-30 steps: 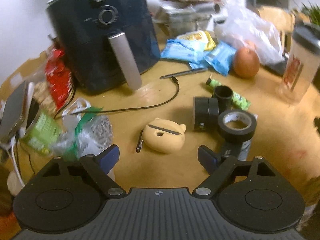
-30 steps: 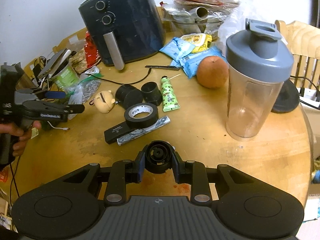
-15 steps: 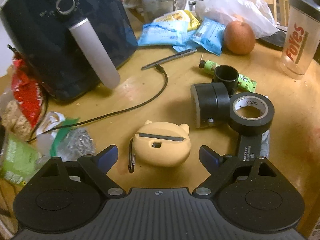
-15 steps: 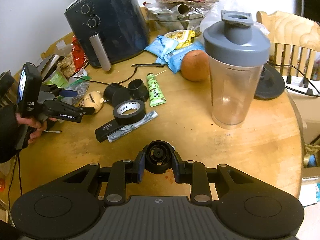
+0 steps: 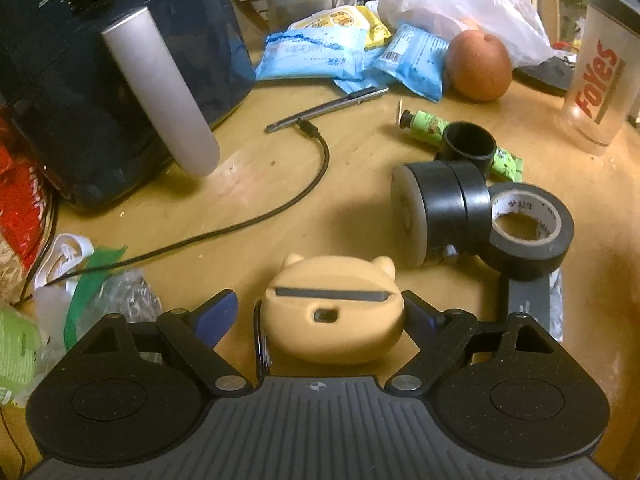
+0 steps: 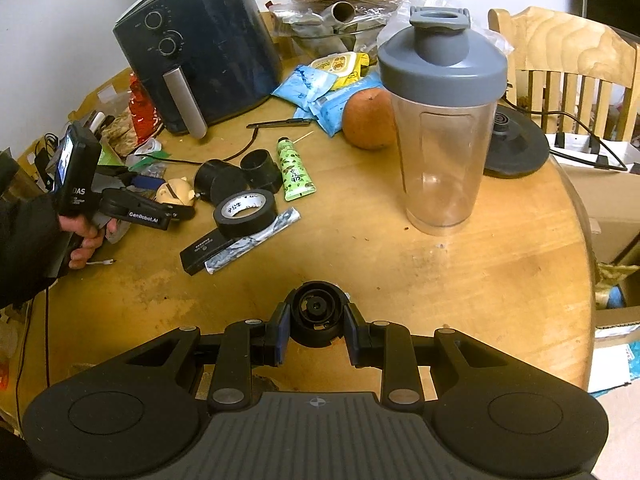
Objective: Organize objects
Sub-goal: 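Close the left gripper on the beige pig case while the right gripper holds the cap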
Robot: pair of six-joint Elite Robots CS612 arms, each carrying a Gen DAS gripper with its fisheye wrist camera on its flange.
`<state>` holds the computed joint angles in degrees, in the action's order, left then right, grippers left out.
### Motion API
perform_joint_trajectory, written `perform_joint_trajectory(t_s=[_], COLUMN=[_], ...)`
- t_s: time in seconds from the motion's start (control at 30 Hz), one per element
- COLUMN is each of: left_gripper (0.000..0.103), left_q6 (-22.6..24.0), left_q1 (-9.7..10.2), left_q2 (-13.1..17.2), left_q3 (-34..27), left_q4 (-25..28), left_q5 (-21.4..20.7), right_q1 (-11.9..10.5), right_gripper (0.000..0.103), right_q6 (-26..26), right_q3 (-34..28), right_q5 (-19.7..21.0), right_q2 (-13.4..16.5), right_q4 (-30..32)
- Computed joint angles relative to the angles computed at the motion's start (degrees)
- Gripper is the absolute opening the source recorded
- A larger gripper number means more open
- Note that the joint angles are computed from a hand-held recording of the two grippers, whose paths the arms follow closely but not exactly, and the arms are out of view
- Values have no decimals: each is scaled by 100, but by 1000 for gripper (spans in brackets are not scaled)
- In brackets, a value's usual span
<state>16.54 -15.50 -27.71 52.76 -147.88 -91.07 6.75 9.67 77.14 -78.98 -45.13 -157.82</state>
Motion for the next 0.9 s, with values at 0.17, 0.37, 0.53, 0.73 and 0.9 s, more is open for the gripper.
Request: perform_joint_trajectory(t_s=[0.17,0.37,0.53,0.73,0.9], left_gripper=[77,76,76,76,76], left_q6=[-18,-149,-377,-737,-981], left_q1=[-3,-24,-38,-73,-115], left_q2=[20,-99,-251,-494,-706], left_q3=[-59,131,383,740,1042], left_q4=[75,-31,-294,-628,-951], left_q5=[-91,4,59,153,179], right_q1=[-5,-13,-19,-18,-12], right_gripper=[31,31,31,31,31], right_q6=[11,-14,-86,-201,-268], right_q3=[15,42,24,-35,-94], right_q5=[-14,21,81,177,241], right_q2=[-12,-27,-12,17,47], right_q4=[-19,-76,-99,-89,-86])
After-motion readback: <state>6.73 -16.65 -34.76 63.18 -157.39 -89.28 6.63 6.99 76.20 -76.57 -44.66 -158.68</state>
